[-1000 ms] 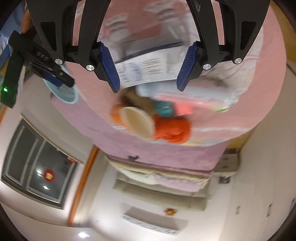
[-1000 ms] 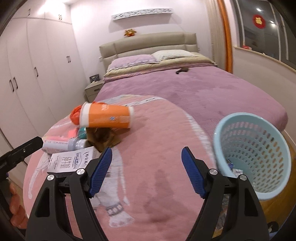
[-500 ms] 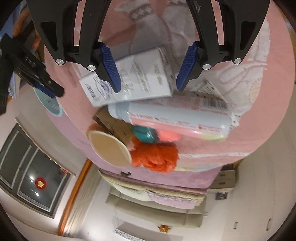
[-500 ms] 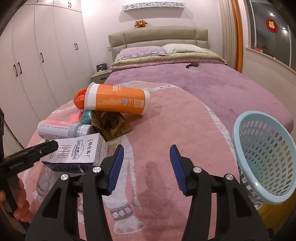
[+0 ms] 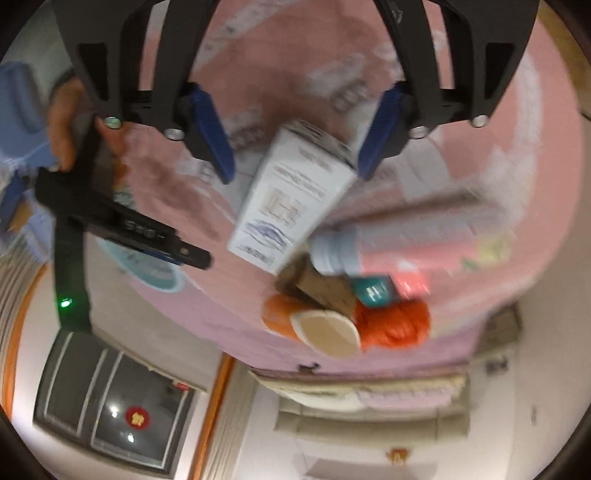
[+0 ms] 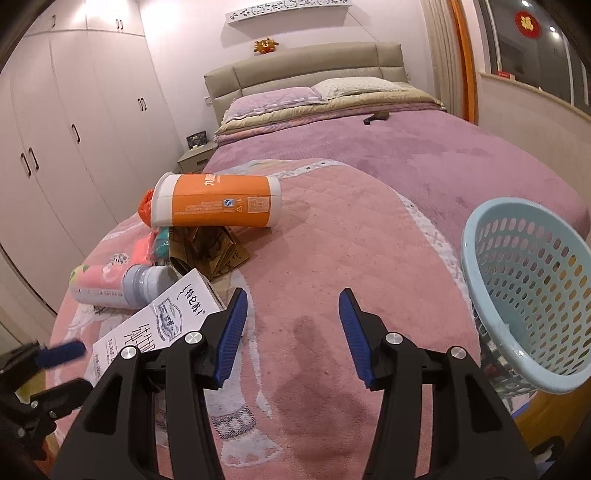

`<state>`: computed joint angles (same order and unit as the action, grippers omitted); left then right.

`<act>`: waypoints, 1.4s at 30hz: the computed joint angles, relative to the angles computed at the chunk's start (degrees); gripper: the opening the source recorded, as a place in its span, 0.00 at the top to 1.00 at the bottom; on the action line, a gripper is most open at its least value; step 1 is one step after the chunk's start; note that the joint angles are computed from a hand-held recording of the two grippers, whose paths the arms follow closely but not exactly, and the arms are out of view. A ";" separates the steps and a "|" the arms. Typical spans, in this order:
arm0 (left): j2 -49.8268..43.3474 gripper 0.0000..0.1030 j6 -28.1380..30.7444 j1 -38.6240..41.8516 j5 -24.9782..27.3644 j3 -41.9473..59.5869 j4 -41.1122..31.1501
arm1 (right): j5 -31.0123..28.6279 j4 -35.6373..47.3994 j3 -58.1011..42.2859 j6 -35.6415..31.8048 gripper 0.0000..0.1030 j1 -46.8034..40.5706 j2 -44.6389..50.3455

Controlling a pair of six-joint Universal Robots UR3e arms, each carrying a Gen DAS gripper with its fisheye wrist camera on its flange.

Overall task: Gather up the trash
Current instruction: 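Return both grippers to the pile and grasp a white milk carton with the left gripper, then hold the milk carton in the left gripper while the right grasps the white spray can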

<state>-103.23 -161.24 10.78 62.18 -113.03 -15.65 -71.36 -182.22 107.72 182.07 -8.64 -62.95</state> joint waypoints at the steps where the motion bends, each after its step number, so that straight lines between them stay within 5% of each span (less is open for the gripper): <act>1: -0.96 0.25 -0.03 -1.14 1.89 0.87 1.44 | 0.44 0.27 -0.03 0.03 0.53 -0.20 -0.03; 8: -11.10 0.21 4.55 -5.23 3.08 15.58 -8.86 | 4.47 5.52 -4.19 -1.88 0.53 -1.38 -0.93; 14: -16.61 0.24 2.78 -11.21 11.70 21.81 -7.88 | 5.83 10.66 -13.67 -2.63 0.45 0.12 0.52; 18: -17.93 0.44 1.68 -12.69 14.21 22.49 -7.15 | 4.10 14.30 -20.74 -3.20 0.41 1.81 3.75; 30: -0.29 0.49 0.62 -2.95 7.02 -4.94 5.82 | 5.26 21.25 -30.31 -3.68 0.40 7.13 7.72; 36: 11.63 0.49 3.49 8.85 1.60 -17.08 4.57 | 6.41 22.47 -29.97 -6.95 0.40 12.56 7.95; 42: 17.88 0.49 5.40 18.05 -0.08 -22.26 2.59 | -0.54 31.60 -46.19 -8.80 0.40 18.46 18.06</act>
